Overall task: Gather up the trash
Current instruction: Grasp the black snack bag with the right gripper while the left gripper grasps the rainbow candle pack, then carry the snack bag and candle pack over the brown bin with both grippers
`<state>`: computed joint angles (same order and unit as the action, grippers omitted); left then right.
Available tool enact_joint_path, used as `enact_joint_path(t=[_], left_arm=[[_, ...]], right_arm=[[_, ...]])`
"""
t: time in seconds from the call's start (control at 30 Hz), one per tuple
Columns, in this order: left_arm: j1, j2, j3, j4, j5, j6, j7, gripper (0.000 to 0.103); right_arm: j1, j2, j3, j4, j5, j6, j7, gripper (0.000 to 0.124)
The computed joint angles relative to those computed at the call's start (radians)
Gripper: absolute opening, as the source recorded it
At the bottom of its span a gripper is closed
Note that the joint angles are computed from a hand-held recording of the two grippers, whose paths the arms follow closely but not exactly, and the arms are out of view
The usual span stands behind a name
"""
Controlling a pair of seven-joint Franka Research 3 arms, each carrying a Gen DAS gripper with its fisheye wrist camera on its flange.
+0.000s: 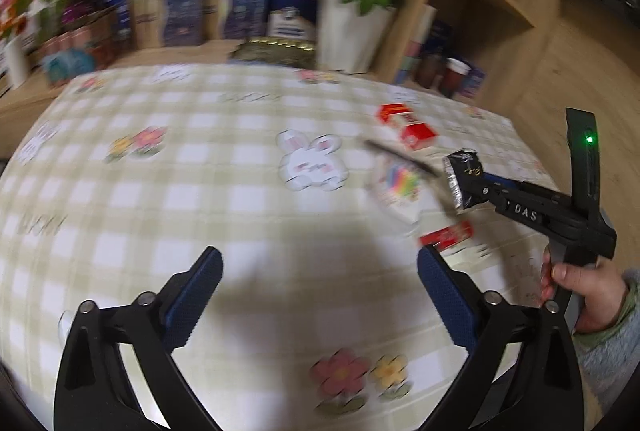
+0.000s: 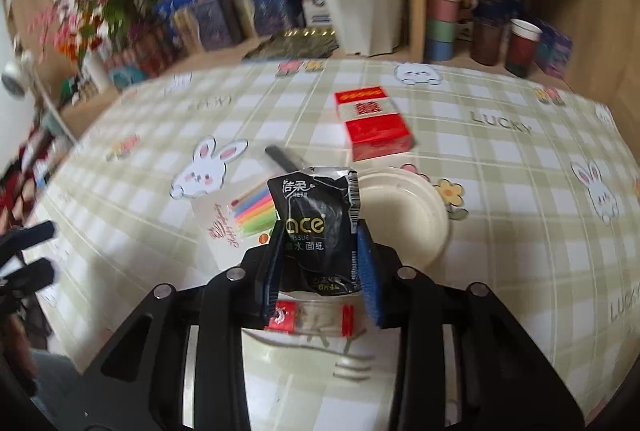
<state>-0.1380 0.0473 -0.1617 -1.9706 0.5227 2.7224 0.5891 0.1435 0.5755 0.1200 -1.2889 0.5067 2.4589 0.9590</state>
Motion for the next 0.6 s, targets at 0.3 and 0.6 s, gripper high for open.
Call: enact_joint_path(t=[0.3, 0.6], left_arm=[[0.022, 0.37, -0.076, 0.471, -0.317, -0.121, 0.532, 0.049], [-0.054, 0.615, -0.028, 0.834, -0.34, -0.334, 0.671, 0.039]], right_arm=[[-0.042, -0.03, 0.01, -0.029, 0.077, -0.009, 0.009, 0.036], [-0.057, -0.032, 0.003, -0.033, 0.098, -0.006, 0.012, 0.036]])
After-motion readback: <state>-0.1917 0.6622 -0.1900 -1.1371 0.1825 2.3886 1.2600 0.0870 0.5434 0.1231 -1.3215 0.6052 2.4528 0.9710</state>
